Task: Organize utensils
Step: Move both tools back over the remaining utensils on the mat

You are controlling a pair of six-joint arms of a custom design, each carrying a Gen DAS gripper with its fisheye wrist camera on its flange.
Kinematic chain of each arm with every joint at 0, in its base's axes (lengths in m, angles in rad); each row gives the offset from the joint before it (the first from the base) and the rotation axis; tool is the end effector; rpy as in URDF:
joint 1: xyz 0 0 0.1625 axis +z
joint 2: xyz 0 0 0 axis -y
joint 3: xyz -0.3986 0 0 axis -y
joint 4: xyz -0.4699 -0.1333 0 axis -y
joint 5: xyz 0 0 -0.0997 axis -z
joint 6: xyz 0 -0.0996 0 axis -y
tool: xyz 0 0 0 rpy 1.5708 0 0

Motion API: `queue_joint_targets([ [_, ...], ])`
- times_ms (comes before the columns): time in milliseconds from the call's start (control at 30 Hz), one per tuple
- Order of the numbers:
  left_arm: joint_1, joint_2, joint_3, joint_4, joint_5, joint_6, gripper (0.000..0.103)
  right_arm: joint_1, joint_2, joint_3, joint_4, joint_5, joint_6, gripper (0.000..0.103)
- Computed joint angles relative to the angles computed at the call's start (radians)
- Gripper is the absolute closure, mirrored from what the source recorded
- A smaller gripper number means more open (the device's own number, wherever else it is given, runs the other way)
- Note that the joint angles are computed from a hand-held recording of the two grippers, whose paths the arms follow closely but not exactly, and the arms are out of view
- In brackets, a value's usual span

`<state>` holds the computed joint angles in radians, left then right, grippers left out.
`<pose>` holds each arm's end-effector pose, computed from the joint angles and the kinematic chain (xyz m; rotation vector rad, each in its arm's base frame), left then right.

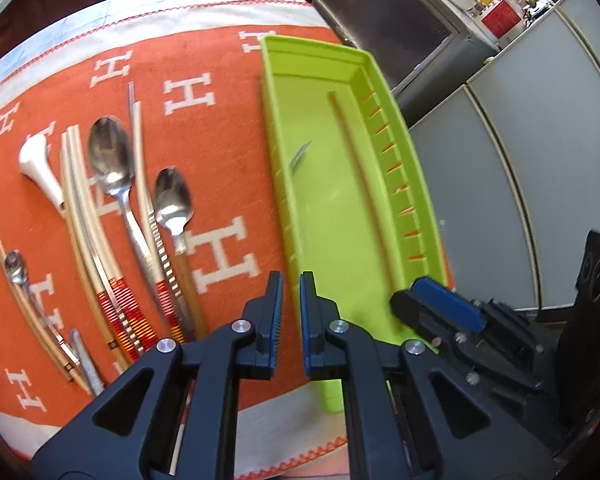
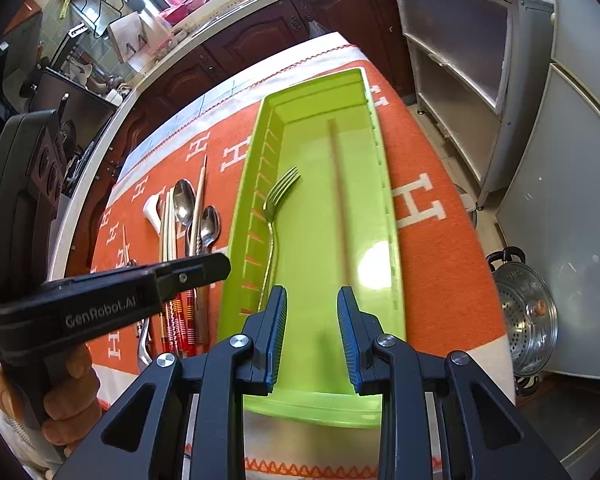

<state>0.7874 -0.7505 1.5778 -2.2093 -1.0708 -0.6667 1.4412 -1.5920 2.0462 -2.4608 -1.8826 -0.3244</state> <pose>-0.3594 -0.6174 -0.0161 0.2171 2.6250 -0.2593 0.0316 -0.5529 0.3110 0.1692 -2.6986 0.4874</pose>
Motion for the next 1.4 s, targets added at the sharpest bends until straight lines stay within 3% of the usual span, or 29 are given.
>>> queue_joint_targets([
  [400,-0.027,-0.199,0.198,0.050,0.162,-0.116,0.098,0.053,0.041,0.006,0.009,-0.011,-0.011,0.077],
  [667,-0.047,-0.297,0.287,0.076,0.254,-0.157,0.091,0.099,0.049,0.021,0.012,-0.029,-0.020,0.076],
  [833,-0.033,-0.355,0.331,0.040,0.221,-0.159,0.091,0.129,0.060,0.025,0.018,-0.052,-0.023,0.076],
  [1033,-0.029,-0.390,0.360,0.038,0.238,-0.170,0.090,0.168,0.093,0.015,0.024,-0.080,-0.031,0.076],
  [1100,-0.026,-0.406,0.375,0.028,0.243,-0.168,0.087,0.183,0.107,0.009,0.027,-0.093,-0.032,0.076],
  [1233,-0.023,-0.443,0.406,0.001,0.265,-0.173,0.066,0.207,0.138,-0.002,0.028,-0.109,-0.029,0.076],
  [1400,-0.021,-0.478,0.433,-0.031,0.292,-0.155,0.063,0.233,0.184,-0.027,0.036,-0.130,-0.035,0.076],
])
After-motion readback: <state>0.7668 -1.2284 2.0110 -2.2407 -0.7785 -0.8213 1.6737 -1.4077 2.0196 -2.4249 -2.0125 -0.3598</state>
